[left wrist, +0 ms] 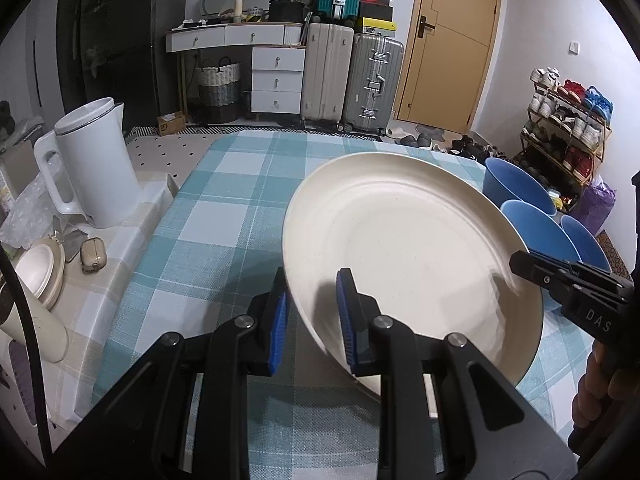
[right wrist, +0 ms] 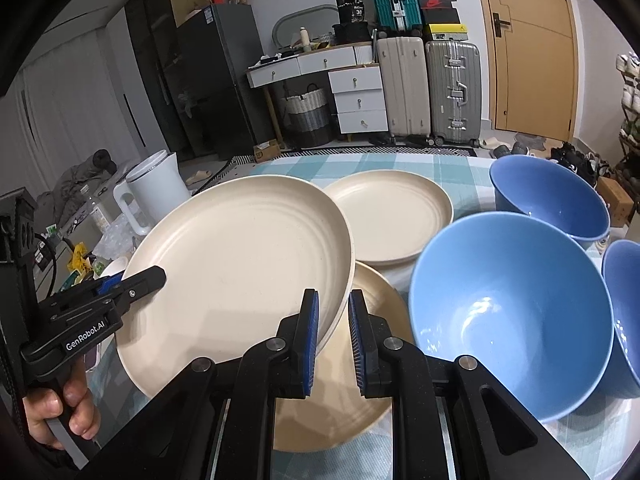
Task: Organize plates and bowls
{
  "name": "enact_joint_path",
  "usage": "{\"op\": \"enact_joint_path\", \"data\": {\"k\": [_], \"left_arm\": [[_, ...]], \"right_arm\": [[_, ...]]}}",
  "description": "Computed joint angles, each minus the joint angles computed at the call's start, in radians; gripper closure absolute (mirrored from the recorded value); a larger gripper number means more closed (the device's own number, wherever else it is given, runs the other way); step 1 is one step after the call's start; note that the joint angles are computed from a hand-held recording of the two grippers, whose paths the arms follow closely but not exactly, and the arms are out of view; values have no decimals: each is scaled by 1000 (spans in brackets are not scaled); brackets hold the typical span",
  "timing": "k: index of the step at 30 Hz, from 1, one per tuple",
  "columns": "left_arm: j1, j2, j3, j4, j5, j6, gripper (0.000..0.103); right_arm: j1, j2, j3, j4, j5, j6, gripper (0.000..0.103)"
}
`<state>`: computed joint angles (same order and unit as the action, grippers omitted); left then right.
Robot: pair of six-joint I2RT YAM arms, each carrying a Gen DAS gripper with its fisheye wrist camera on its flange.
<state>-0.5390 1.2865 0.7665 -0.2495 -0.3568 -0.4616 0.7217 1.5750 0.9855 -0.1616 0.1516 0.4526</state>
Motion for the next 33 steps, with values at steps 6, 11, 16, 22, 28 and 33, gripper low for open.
{"op": "enact_joint_path", "data": {"k": [6,11,16,22,28,33], "left_arm": [[4,16,-30,38,24,3,83],[-2,35,-39,65,31,13,83],[9,61,-49,92,51,30,83],[20,90,-57,123,62,46,83],[28,118,-57,142,71,54,83],[36,152,-59,168,85,59,83]], "right_arm": [[10,-15,-45,9,27,5,87],[17,-16,-67,18,51,19,87],[26,-9,-89,30,74,29,87],[42,8,-96,36,101,39,87],[62,30,-85,28,132,40,87],[71,42,-87,27,152,37,87]]}}
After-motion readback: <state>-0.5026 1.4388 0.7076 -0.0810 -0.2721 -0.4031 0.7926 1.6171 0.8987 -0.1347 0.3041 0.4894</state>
